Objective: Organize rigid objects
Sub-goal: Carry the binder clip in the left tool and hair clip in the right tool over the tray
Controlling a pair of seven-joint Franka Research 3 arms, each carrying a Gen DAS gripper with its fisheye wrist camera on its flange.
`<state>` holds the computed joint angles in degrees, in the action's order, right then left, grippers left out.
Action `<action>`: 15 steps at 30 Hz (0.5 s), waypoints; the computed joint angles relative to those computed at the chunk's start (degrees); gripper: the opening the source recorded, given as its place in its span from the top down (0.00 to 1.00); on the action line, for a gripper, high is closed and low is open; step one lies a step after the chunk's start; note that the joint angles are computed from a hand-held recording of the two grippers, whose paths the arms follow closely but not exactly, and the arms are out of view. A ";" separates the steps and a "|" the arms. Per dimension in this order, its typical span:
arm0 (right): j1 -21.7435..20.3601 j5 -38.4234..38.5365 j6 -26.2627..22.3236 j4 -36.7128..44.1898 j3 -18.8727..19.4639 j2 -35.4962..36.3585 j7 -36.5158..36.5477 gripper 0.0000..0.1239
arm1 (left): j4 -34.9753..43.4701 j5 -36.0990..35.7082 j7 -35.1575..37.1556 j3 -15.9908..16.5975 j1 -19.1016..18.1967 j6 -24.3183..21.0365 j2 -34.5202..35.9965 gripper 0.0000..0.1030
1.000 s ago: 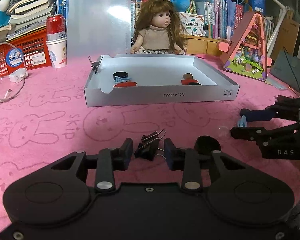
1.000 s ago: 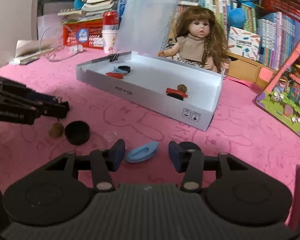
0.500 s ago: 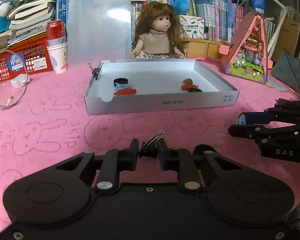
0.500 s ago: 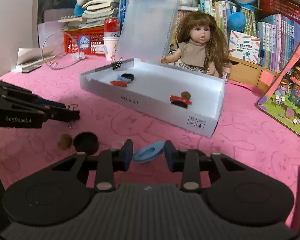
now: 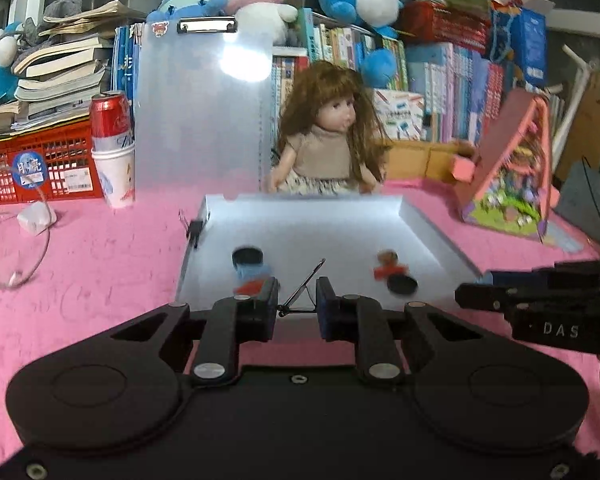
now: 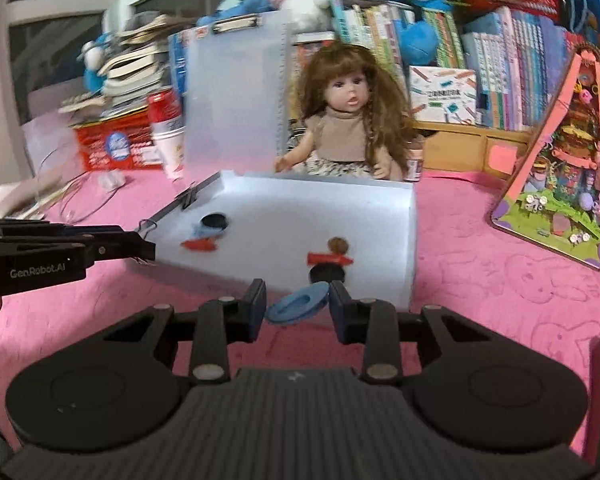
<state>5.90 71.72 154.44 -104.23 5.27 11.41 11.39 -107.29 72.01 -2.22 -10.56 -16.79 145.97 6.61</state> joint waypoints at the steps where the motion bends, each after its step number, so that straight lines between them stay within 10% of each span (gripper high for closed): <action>1: 0.47 -2.11 0.38 1.42 -0.31 0.99 3.24 0.68 | 1.40 -1.07 0.96 0.22 0.39 0.29 0.83 0.82; 15: 2.66 -33.51 -9.48 31.09 -2.30 20.85 44.70 0.68 | 21.54 -24.67 21.33 4.95 2.77 0.09 16.30 0.82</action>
